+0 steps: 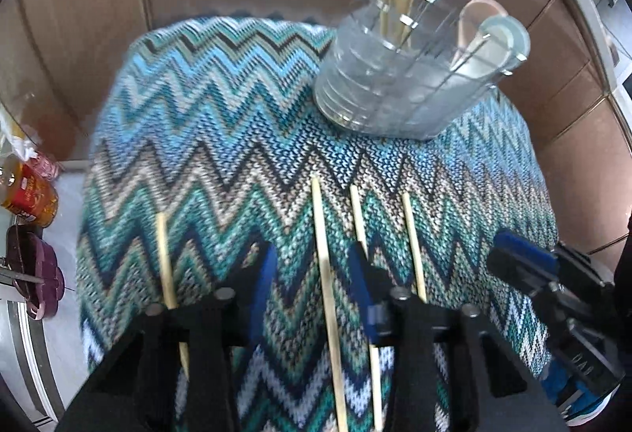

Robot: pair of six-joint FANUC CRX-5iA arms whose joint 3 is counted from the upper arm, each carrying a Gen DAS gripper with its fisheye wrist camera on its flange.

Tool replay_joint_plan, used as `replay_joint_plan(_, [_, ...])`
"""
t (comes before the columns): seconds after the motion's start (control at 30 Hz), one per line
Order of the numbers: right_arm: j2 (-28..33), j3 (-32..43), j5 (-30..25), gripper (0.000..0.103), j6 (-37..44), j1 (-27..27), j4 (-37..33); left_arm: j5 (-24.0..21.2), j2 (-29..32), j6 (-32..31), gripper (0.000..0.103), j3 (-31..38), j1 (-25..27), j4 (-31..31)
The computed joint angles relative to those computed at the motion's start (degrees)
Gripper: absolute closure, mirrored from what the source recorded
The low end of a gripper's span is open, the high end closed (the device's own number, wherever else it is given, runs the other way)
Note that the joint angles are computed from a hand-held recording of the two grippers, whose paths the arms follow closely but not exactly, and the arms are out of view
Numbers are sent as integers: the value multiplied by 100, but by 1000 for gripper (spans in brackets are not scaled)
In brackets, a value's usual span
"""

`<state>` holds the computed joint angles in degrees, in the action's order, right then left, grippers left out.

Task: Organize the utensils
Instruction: 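Move both open tools back down toward the loose chopsticks, then grasp a chopstick with the left tool while the right tool grasps another chopstick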

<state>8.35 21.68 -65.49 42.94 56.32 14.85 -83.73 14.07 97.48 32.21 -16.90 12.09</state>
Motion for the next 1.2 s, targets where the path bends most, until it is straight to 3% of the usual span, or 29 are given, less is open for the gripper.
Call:
replay_joint_plan(0.37, [1002, 1281, -826, 87, 795, -552, -1196, -579, 733, -96, 91, 728, -48, 64])
replay_joint_plan(0.7, [1471, 1821, -1288, 86, 911, -541, -1109, -486, 625, -317, 96, 593, 55, 89])
replay_joint_plan(0.8, [1513, 1870, -1323, 91, 902, -544, -1111, -413, 606, -256, 96, 567, -43, -5])
replay_joint_plan(0.9, [1357, 1701, -1172, 94, 855, -647, -1313, -280, 516, -149, 97, 434, -78, 24])
replay_joint_plan(1.0, [1071, 1330, -781, 94, 726, -683, -1415, 131, 155, -165, 98, -50, -40, 146])
replay_joint_plan(1.2, [334, 496, 7, 95, 511, -331, -853, 931, -725, -210, 98, -767, -88, 31])
